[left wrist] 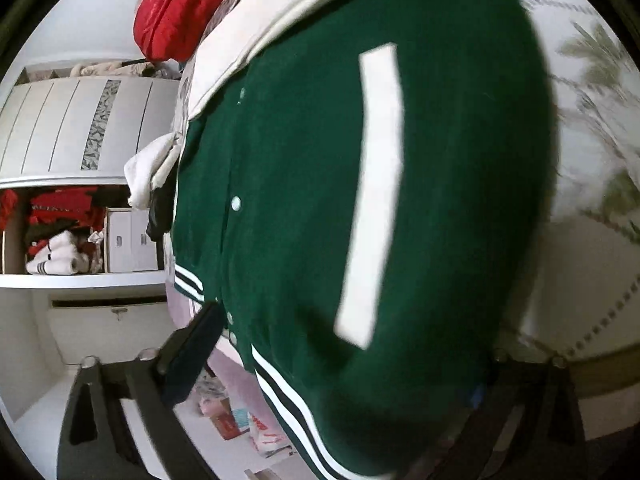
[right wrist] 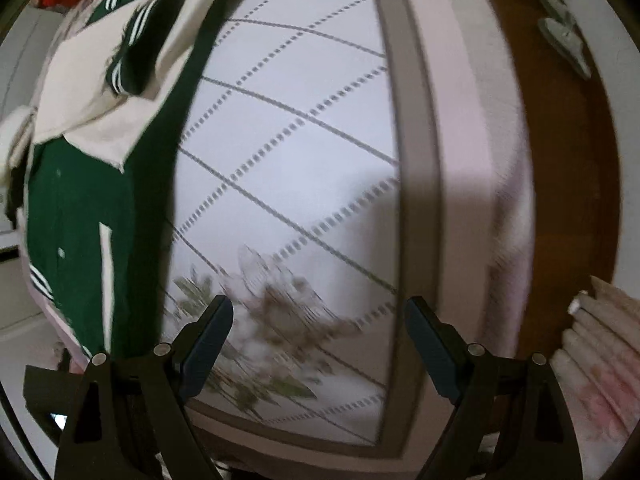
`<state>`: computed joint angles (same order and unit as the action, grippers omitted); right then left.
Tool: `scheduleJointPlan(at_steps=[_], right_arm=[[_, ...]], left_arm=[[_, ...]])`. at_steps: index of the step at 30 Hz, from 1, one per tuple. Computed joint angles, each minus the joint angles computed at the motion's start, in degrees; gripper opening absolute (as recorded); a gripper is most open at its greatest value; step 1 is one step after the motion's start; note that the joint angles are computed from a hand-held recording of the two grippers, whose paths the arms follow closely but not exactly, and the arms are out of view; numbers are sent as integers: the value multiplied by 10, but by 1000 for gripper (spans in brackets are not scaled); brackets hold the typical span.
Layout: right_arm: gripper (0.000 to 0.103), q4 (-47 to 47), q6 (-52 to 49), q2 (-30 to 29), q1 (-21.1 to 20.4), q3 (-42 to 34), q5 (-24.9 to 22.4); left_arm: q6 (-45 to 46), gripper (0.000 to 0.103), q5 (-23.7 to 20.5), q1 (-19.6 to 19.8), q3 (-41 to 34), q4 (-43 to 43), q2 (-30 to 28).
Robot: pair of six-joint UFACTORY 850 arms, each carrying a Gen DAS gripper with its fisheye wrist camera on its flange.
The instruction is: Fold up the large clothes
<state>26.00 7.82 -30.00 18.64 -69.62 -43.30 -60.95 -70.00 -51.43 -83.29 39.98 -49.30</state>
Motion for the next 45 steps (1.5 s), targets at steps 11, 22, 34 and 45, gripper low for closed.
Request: scheduleJointPlan(at_steps=[11, 22, 34, 45], right_arm=[[89, 492, -359, -86, -65, -52, -2], [26, 615, -325, -214, -38, -192, -14], [15, 279, 26, 42, -2, -73, 35], [16, 65, 285, -119, 77, -384, 28]], left_arm=[[4, 10, 69, 26, 4, -37, 59], [8, 9, 79, 57, -4, -63, 81], [138, 7, 216, 93, 186, -139, 316], [307, 8, 357, 305, 174, -260, 310]])
